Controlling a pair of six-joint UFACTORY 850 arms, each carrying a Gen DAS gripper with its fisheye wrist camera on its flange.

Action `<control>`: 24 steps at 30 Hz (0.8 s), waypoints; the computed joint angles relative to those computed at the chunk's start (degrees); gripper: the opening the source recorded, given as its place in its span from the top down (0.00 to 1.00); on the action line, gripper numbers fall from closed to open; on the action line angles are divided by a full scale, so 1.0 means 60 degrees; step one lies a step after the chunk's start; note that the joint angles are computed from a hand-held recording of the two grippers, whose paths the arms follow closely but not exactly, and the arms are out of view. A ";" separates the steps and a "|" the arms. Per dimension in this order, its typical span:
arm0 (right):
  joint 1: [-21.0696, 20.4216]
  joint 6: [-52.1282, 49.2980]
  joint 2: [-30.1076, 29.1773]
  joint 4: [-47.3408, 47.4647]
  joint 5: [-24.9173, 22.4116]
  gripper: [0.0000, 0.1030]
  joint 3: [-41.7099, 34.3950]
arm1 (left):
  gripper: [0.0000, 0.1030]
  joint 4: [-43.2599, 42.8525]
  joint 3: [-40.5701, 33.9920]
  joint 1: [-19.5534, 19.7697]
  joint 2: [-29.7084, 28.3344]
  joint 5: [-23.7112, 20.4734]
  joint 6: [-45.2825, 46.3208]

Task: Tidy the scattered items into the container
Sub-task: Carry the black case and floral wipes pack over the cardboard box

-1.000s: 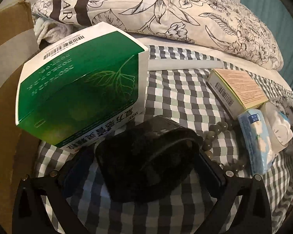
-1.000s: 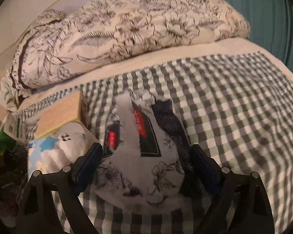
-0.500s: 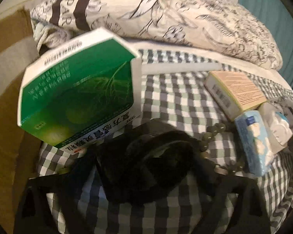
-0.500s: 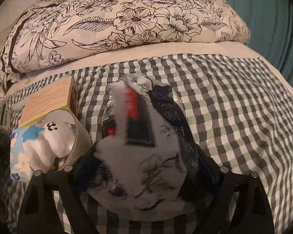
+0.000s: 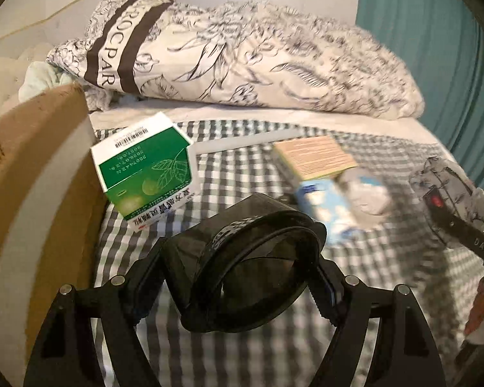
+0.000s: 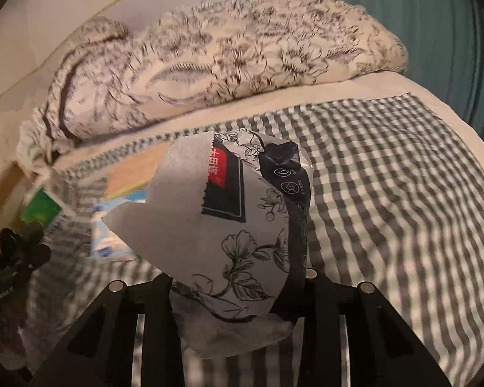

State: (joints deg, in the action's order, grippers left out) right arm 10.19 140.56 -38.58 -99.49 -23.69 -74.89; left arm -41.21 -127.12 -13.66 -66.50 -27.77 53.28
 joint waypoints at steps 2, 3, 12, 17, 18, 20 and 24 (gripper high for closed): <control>0.0213 -0.0141 0.0430 0.0144 -0.0198 0.68 0.0287 | 0.22 -0.0791 0.0962 0.0048 0.0706 0.0049 0.0789; 0.0315 -0.0223 0.0606 0.0252 -0.0290 0.68 0.0387 | 0.22 -0.1106 0.1292 0.0070 0.0955 0.0039 0.1091; 0.1563 -0.0284 0.2097 0.0601 -0.0908 0.68 0.1223 | 0.22 -0.3124 0.4031 0.0638 0.3296 -0.0100 0.3144; 0.2312 -0.1145 0.2329 0.1365 -0.1353 0.68 0.1077 | 0.22 -0.3759 0.4797 0.1099 0.4171 -0.0301 0.3738; 0.2408 -0.1221 0.2361 0.1436 -0.1389 0.68 0.1045 | 0.22 -0.3864 0.4919 0.1183 0.4322 -0.0302 0.3871; 0.2672 -0.1456 0.2392 0.1687 -0.1567 0.68 0.0907 | 0.22 -0.4315 0.5133 0.1407 0.4579 -0.0468 0.4352; 0.3053 -0.1714 0.2354 0.1923 -0.1656 0.68 0.0589 | 0.22 -0.4598 0.5424 0.1818 0.4919 -0.0572 0.4541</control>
